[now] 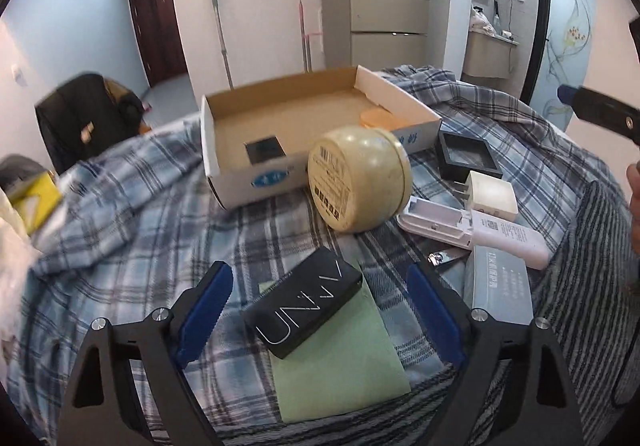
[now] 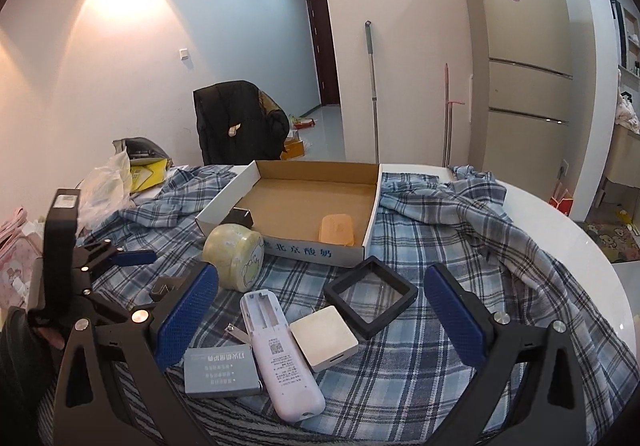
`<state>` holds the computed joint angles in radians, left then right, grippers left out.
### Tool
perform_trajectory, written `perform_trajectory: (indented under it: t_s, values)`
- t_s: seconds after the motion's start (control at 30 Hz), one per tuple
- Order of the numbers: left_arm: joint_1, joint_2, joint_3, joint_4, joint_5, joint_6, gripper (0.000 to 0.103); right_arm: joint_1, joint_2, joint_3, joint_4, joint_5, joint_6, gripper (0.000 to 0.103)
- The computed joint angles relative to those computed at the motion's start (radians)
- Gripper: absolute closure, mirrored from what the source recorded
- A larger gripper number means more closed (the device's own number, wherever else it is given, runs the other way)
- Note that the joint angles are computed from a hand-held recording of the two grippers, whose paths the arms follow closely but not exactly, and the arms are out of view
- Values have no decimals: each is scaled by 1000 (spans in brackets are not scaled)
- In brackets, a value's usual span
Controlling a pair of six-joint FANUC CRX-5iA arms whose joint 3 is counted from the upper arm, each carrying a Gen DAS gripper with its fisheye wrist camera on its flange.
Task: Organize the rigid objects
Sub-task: 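Grasp the black UNNY box with the left gripper and lift it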
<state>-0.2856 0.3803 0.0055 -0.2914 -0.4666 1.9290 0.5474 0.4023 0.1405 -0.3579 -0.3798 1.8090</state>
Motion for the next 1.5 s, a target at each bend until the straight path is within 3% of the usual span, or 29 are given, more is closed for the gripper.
perform_trajectory:
  t_s: [0.17, 0.23, 0.3, 0.4, 0.47, 0.53, 0.7, 0.77, 1.07, 1.27, 1.5]
  values:
    - [26, 22, -6, 118, -10, -93, 13, -1, 22, 32, -15, -57, 19, 1]
    - [33, 35, 0, 157, -26, -130, 20, -5, 31, 51, -33, -88, 36, 1]
    - [36, 41, 7, 159, -40, -122, 23, 1, 35, 46, -9, -84, 12, 1]
    - [21, 36, 26, 76, -65, -31, 34, 11, 45, 39, 52, -77, -45, 1]
    - [24, 33, 16, 92, -53, -48, 36, 10, 57, 51, 60, -95, -60, 1]
    - [21, 36, 26, 74, -68, -26, 48, 9, 69, 66, 65, -119, -68, 1]
    - [11, 28, 22, 53, -68, -15, 64, 22, 76, 54, 128, -111, -123, 1]
    - [-6, 31, 46, -10, -96, 45, 65, 29, 75, 36, 175, -86, -170, 1]
    - [33, 5, -31, 134, -14, -63, 67, 19, 96, 80, 134, -150, -143, 1]
    - [12, 34, 35, 65, -94, -12, 67, 16, 107, 99, 127, -177, -142, 1]
    - [28, 53, 41, 123, -107, -54, 67, 18, 104, 94, 130, -175, -132, 1]
